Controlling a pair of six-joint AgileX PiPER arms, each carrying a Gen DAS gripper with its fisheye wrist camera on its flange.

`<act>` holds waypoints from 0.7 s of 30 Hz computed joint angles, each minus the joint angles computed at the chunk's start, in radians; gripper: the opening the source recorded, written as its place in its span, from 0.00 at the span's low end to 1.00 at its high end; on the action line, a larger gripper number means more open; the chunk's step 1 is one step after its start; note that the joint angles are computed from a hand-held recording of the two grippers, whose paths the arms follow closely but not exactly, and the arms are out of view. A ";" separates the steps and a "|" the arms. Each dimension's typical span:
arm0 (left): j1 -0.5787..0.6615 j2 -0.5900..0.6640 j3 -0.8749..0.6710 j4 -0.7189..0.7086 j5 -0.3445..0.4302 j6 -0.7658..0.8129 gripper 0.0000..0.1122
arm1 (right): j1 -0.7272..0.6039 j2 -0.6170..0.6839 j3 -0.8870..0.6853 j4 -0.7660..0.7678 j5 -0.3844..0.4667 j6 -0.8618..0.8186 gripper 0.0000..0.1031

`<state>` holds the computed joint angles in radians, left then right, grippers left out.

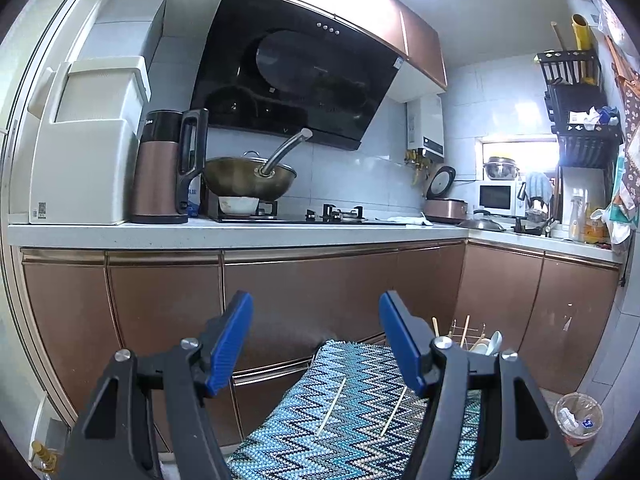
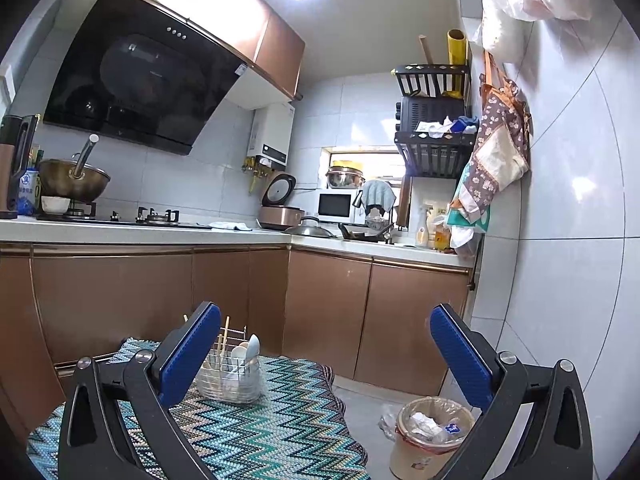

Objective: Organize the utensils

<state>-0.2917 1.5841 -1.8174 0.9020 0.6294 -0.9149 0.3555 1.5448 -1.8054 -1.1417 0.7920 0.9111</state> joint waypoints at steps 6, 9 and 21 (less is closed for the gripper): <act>-0.001 -0.007 0.014 0.009 -0.012 -0.014 0.57 | -0.003 -0.009 0.018 0.005 -0.026 0.011 1.00; -0.004 -0.009 0.017 0.008 -0.014 -0.007 0.57 | -0.014 -0.023 0.039 0.008 -0.062 0.031 1.00; 0.000 -0.020 0.045 0.035 -0.039 -0.030 0.57 | -0.034 -0.039 0.073 0.034 -0.121 0.047 1.00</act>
<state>-0.2914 1.5638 -1.7726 0.9373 0.5901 -0.9446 0.3214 1.5057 -1.7321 -1.1078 0.6710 0.9579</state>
